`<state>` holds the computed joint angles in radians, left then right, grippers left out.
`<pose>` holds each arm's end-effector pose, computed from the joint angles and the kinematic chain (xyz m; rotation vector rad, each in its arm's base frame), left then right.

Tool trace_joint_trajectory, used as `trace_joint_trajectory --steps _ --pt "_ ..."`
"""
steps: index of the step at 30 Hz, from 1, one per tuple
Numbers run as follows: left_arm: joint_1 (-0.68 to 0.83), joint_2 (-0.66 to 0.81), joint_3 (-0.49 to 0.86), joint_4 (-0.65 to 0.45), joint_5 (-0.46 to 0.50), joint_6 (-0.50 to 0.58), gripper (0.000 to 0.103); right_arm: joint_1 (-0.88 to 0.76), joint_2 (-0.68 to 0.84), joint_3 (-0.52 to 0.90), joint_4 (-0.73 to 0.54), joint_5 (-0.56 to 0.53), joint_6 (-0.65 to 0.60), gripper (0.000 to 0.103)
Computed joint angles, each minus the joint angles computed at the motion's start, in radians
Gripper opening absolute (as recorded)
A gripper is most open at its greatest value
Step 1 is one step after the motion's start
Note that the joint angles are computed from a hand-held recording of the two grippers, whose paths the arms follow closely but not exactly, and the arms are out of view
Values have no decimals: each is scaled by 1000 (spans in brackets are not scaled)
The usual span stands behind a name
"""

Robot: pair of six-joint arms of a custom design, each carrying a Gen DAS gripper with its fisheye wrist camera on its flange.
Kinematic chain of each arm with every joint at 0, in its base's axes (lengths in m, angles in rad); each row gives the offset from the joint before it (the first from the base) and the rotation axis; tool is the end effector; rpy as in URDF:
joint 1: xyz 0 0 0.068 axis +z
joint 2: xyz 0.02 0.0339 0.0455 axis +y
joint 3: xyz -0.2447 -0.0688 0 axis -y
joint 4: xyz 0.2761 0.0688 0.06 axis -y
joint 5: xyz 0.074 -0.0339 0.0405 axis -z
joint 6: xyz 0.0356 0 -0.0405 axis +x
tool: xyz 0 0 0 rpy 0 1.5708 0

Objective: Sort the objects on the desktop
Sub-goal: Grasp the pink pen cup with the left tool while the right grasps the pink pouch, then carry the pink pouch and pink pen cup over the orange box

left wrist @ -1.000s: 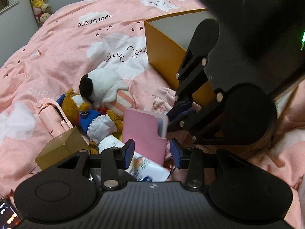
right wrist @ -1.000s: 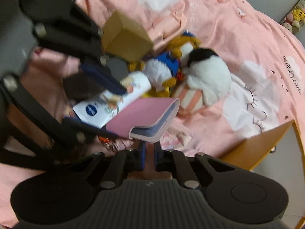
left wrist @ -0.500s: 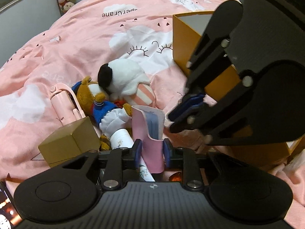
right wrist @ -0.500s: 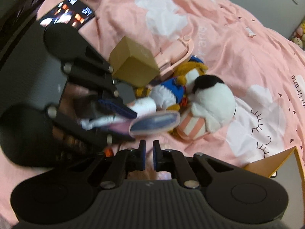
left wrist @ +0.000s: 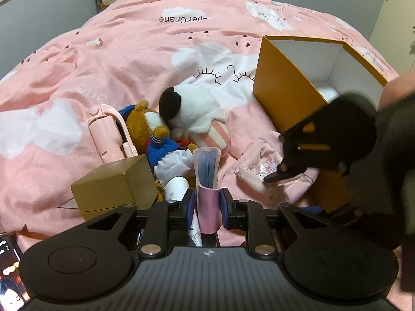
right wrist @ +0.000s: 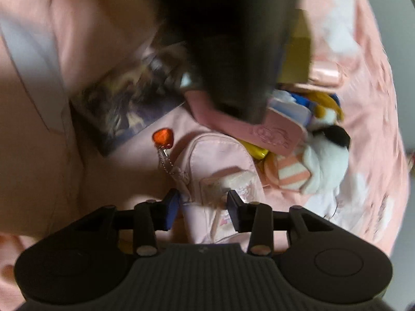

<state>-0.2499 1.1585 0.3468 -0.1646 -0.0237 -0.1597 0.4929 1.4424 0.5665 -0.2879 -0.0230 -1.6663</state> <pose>0.2104 -0.0528 0.0879 0.1058 2.5496 -0.1294 0.2242 0.1213 0.0819 -2.4505 1.3034 -0.2905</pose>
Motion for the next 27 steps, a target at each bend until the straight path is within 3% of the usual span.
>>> trace_joint_trajectory --steps 3,8,11,16,21,22,27 --pt "18 14 -6 28 20 13 26 17 7 -52 101 29 -36 46" --pt "38 49 -15 85 57 35 30 10 18 -76 166 38 -49 46" --pt "7 61 -21 116 35 54 30 -8 8 -77 167 17 -32 37" --pt "-24 56 -36 142 -16 57 33 -81 -64 -60 125 -78 34 26" --pt "18 51 -31 127 -10 28 46 -152 -158 -6 40 -183 151 23" --pt "18 52 -31 125 -20 22 50 -163 -171 12 16 -202 181 23" --pt "4 48 -32 121 -36 23 50 -246 -236 133 -130 -340 410 23"
